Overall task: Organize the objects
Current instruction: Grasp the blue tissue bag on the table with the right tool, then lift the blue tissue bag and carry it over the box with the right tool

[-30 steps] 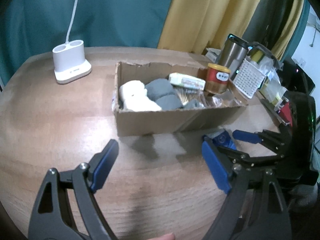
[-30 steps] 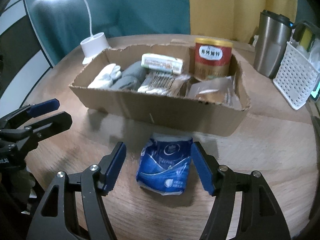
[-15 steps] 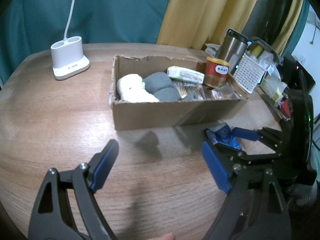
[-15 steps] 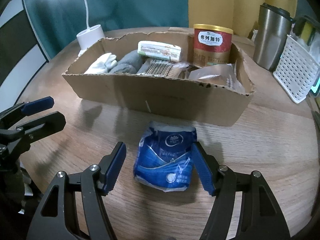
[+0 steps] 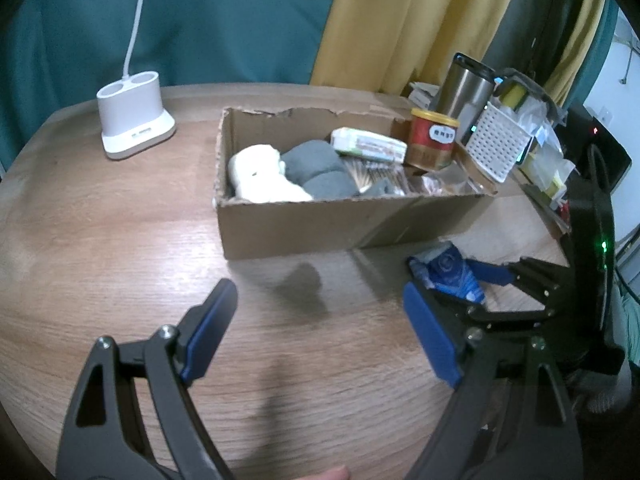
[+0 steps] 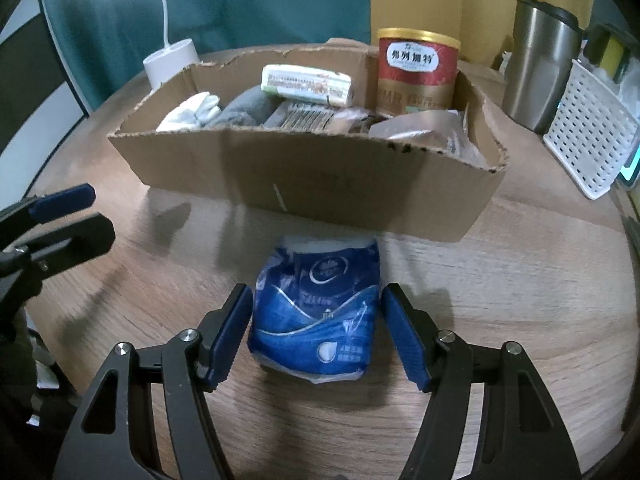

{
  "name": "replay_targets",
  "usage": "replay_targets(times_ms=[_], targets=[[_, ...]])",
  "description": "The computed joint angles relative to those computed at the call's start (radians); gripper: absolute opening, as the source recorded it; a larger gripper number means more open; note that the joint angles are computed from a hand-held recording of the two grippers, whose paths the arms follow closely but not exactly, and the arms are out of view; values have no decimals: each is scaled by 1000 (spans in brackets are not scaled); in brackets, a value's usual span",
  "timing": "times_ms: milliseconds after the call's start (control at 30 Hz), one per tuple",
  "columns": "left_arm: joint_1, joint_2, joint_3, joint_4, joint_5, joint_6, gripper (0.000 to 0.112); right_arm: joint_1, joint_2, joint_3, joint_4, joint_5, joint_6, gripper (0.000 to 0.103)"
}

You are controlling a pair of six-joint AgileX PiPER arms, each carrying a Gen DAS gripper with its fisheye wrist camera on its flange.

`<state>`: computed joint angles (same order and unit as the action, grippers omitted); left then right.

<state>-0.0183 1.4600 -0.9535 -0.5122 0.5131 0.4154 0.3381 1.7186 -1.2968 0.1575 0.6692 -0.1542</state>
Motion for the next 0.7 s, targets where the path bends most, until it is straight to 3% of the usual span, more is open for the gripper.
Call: replay_targets(times_ms=[33, 133, 700], targets=[[0, 0, 0, 0, 0, 0, 86, -3, 1, -2, 8, 2, -7, 59], [-3, -1, 0, 5, -3, -5, 86, -8, 1, 4, 25, -9, -15, 56], [-16, -25, -35, 23, -4, -23, 86, -39, -78, -24, 92, 19, -91, 55]])
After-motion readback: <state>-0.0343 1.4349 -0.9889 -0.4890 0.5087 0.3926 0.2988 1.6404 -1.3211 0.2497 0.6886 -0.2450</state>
